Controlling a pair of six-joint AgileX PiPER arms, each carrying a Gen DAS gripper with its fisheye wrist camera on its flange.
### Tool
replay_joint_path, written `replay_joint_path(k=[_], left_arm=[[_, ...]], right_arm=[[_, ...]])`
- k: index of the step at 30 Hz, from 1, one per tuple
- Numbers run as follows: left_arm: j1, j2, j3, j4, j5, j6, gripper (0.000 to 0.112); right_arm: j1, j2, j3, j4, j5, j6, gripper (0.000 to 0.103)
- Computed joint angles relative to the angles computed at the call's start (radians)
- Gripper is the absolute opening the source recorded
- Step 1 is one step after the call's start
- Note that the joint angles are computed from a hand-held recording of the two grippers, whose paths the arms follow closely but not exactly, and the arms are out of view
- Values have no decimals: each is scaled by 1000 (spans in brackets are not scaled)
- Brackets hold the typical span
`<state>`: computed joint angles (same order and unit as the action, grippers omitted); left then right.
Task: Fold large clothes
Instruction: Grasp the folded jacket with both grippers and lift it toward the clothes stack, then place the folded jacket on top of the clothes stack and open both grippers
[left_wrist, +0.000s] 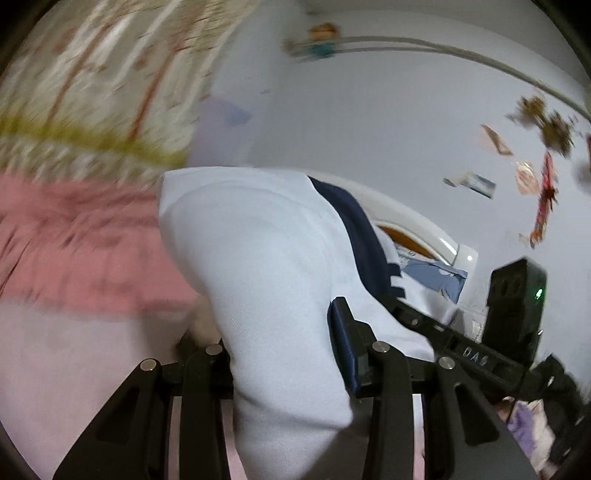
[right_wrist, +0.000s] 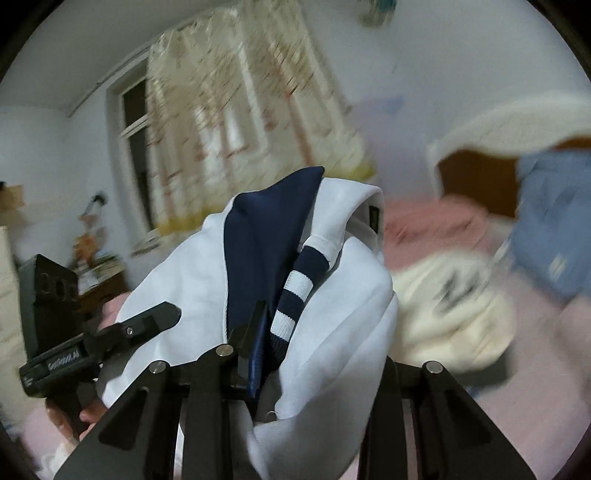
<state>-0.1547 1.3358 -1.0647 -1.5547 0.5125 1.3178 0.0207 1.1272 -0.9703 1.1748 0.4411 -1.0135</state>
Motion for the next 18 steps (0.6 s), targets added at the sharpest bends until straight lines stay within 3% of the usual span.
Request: replay_joint_path(k=[4,7,9,12,15,18], left_arm=[[-101,305,-325,-99,-29,81,37],[-132,523,-496,-179,-35,148,37],[-134,669,-623,-89,-50,34,38],[-187,853,-775,178,-221,-220,39],[-156,958,-867,141,-181,-278,44],[-165,945,-868,218,-230,-346,48]], right_arm=[[-165,162,-205,36,54,-56,31],[-226,320,-310,99,28,-126,31],[-240,427,-350,135,6,-181,31],[-236,677,-478,109,-33,-186,33],[-202,790,-507,311,-117,-413,37],[-168,810,-545,274,-164,-365,37]])
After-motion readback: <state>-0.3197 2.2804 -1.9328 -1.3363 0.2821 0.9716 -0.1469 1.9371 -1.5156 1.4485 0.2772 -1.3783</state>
